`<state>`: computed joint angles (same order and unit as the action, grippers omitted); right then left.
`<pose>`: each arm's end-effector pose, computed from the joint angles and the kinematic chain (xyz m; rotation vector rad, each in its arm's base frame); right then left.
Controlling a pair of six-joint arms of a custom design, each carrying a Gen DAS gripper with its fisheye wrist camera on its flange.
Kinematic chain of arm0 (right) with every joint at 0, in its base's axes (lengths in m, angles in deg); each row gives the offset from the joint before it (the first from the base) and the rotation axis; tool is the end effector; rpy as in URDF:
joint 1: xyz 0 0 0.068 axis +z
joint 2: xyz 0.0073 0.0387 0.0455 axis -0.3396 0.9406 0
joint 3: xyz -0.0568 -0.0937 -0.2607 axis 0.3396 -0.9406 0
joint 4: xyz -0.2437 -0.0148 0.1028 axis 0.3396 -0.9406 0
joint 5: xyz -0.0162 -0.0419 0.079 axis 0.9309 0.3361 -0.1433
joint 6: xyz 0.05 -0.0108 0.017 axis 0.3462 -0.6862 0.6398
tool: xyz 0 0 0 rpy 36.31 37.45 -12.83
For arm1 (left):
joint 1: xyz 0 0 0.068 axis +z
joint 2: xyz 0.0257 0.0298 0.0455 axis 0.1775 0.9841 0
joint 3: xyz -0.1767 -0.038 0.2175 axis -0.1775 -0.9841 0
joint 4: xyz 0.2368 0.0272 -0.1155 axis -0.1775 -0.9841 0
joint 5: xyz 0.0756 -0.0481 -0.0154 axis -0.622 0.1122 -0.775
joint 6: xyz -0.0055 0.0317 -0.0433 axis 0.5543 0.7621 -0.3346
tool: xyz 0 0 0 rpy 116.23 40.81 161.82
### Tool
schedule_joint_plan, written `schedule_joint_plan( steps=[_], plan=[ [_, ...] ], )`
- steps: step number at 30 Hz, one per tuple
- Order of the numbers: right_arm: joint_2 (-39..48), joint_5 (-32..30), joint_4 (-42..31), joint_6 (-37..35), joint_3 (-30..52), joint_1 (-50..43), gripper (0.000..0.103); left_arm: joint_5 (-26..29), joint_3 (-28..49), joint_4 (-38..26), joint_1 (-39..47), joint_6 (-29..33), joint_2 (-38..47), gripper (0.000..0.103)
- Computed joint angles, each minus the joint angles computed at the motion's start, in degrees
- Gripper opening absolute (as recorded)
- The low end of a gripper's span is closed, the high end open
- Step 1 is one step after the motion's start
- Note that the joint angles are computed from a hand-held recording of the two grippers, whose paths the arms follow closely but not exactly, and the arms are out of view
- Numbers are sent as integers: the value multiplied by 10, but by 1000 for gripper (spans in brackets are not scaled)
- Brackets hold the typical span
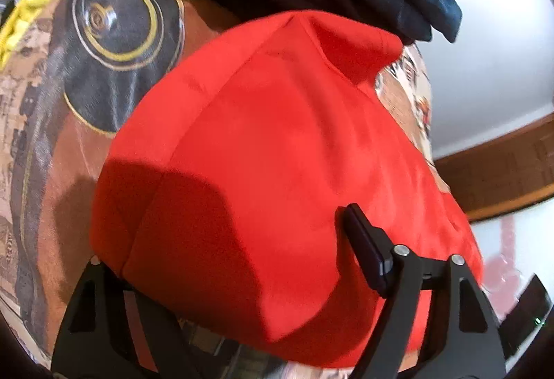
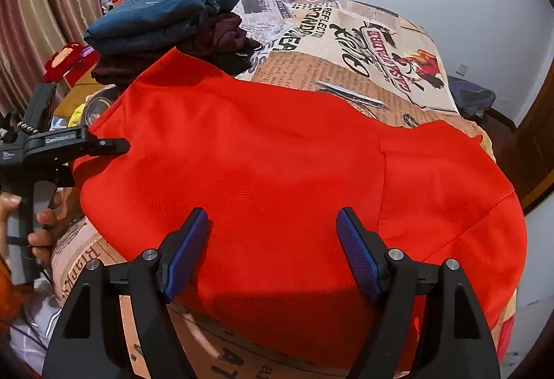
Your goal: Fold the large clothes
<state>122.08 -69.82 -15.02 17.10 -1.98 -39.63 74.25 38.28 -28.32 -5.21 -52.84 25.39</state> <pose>0.1159 -0.0286 0.3703 -0.2301 2.4766 0.1336 0.2606 -0.0822 0.2317 -0.4762 2.5953 -0.7302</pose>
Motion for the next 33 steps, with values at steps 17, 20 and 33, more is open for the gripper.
schedule_joint_plan(
  steps=[17,20,33],
  plan=[
    [92,90,-23,161,95,237,73,-117,120,-78,-44,88,-190,10],
    [96,84,-5,231,62,331,73,-153,162,-89,-72,102,-206,8],
    [78,-64,-63,129,109,147,73,-209,305,-100,-165,136,-91,6]
  ],
)
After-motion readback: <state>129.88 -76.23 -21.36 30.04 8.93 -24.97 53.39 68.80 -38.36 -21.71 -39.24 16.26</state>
